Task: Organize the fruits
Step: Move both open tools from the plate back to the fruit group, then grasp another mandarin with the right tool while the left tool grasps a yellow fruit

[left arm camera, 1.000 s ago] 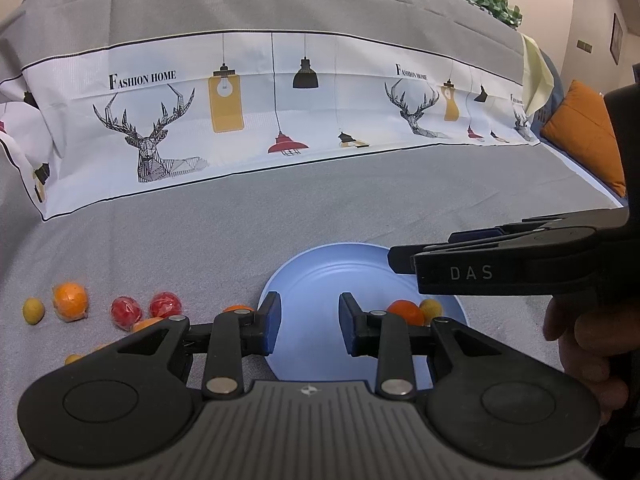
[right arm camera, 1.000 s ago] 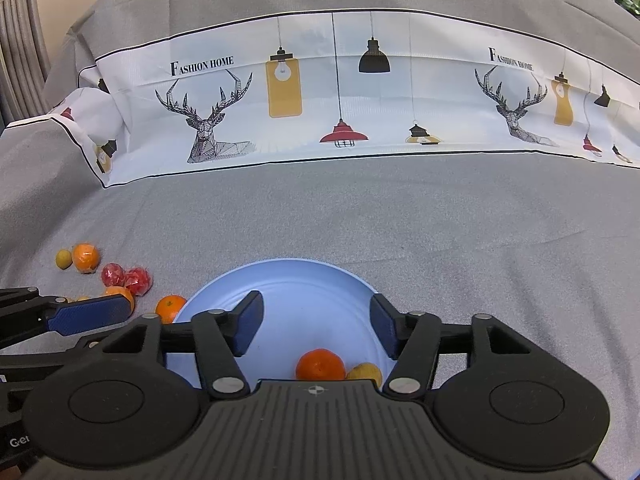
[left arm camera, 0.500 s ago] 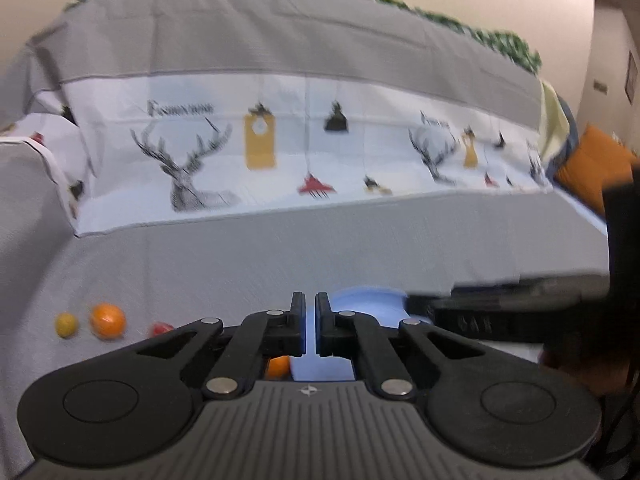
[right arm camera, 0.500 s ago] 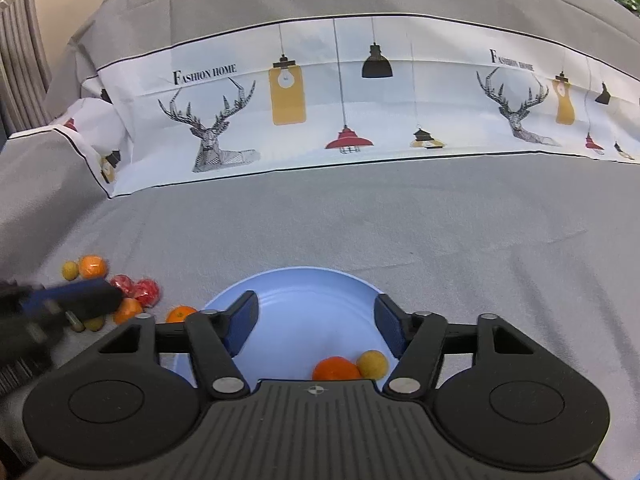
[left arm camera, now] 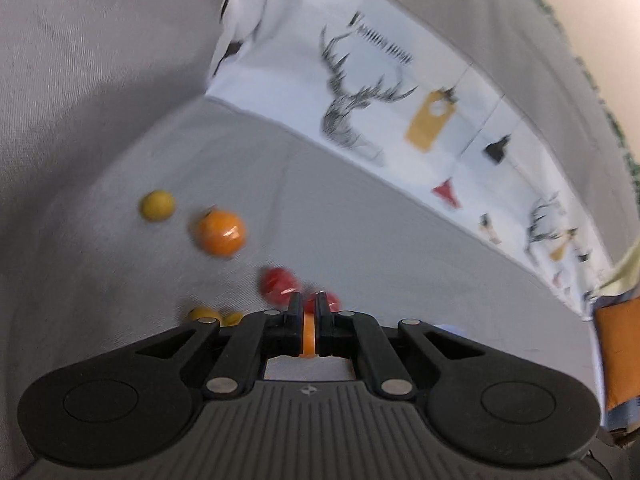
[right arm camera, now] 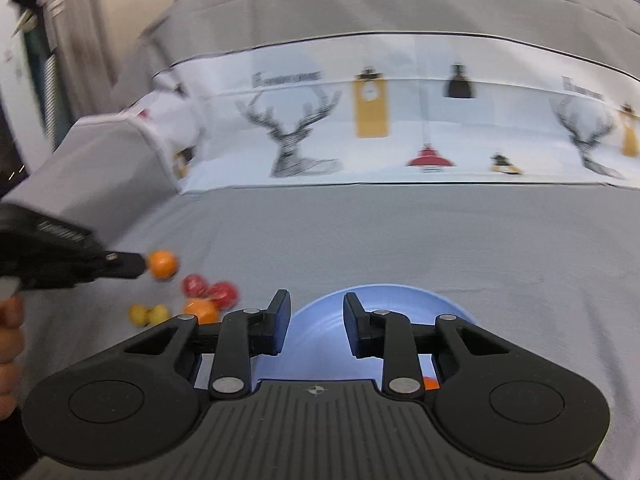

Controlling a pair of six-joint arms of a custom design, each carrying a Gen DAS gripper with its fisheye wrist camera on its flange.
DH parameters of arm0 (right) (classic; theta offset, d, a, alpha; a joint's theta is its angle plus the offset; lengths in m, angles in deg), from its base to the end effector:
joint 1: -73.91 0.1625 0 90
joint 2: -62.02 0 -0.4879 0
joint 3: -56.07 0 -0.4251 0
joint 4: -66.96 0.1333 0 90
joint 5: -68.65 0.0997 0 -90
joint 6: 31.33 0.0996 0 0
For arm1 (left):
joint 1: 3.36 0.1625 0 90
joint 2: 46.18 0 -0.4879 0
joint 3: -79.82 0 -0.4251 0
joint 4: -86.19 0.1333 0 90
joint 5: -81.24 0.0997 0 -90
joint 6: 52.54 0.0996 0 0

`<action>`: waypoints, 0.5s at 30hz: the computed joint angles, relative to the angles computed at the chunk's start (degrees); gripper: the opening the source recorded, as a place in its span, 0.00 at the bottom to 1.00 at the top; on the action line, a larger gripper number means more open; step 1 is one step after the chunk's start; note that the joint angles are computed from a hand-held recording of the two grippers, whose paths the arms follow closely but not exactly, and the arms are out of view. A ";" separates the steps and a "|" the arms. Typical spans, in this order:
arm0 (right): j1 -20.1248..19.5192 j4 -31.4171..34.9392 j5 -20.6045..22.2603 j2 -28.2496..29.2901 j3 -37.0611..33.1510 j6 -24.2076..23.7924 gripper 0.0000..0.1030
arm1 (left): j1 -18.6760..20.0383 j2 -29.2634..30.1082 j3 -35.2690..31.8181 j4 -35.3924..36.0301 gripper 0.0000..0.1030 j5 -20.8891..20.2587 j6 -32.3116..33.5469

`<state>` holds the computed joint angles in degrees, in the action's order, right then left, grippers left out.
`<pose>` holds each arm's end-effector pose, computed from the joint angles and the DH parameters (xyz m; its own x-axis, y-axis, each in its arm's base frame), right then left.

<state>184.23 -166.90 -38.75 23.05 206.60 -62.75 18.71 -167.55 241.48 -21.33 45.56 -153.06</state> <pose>0.2215 -0.2999 0.0469 -0.6580 -0.5681 0.4943 -0.7459 0.5818 -0.3242 -0.0490 -0.2510 0.2120 -0.8533 -0.4609 -0.2438 -0.0850 0.5843 -0.8071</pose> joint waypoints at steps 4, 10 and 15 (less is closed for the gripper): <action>2.38 2.96 -1.07 2.03 -2.30 -4.15 0.30 | 4.43 6.81 -1.26 -2.73 0.04 -1.28 1.41; 5.05 0.83 -3.60 8.05 -5.80 -12.71 0.32 | 7.28 9.77 -1.42 -3.51 0.10 -2.10 1.96; 5.71 0.05 -6.32 12.25 -8.35 -19.18 0.45 | 9.16 12.60 -2.38 -2.66 0.26 -1.40 1.57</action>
